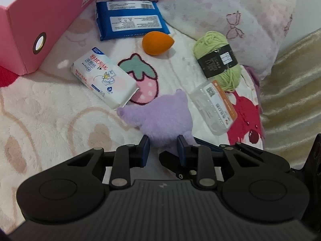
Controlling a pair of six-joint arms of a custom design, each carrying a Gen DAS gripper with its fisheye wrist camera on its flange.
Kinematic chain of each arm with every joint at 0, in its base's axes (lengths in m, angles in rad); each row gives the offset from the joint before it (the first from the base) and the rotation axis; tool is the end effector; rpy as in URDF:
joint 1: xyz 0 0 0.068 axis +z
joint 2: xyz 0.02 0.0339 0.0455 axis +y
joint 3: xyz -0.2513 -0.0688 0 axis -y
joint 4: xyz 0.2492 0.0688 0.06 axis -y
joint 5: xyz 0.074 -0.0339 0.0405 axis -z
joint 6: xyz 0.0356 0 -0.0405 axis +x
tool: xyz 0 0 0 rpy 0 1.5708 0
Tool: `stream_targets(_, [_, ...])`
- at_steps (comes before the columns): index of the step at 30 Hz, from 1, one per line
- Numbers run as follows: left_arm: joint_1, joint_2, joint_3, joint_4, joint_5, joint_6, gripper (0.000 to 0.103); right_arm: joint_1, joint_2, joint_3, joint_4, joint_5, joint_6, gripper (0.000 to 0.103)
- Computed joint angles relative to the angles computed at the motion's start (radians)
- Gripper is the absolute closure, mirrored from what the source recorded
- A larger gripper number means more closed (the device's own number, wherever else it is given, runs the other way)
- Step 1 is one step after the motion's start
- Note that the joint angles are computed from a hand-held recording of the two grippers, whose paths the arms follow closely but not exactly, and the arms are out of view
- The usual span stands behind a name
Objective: Organize objects
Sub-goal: 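Close the left gripper on the purple plush toy, then lift the plush toy with the left gripper and carry it over the pink box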
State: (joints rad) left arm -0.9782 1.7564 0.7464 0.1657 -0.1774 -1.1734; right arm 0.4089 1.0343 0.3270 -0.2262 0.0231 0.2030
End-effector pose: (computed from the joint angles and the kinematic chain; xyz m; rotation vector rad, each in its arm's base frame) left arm 0.1851 -0.2637 0.0999 -0.3339 2.5264 -0.7443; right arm 0.1702 0.0729 0.1251 -0.2492 2.5058 0.2225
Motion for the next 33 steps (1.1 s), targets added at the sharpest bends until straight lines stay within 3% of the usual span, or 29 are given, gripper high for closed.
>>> stream_targets(12, [-0.033, -0.118, 0.023, -0.175, -0.015, 0.016, 0.075, 0.115, -0.114, 0.045, -0.157, 0.065, 0.13, 0.051])
stream_targets(16, [-0.041, -0.168, 0.015, -0.223, -0.012, 0.028, 0.075, 0.163, -0.075, 0.099, -0.211, 0.071, 0.146, 0.051])
stream_targets(22, [-0.074, -0.299, -0.009, -0.372, -0.059, 0.003, 0.075, 0.306, -0.117, 0.13, -0.237, 0.131, 0.213, 0.055])
stream_targets(27, [-0.075, -0.424, -0.045, -0.478, -0.069, -0.006, 0.075, 0.448, -0.054, 0.203, -0.248, 0.225, 0.289, 0.059])
stream_targets(33, [-0.058, -0.52, -0.077, -0.552, -0.064, -0.019, 0.075, 0.509, 0.005, 0.245, -0.224, 0.261, 0.304, 0.06])
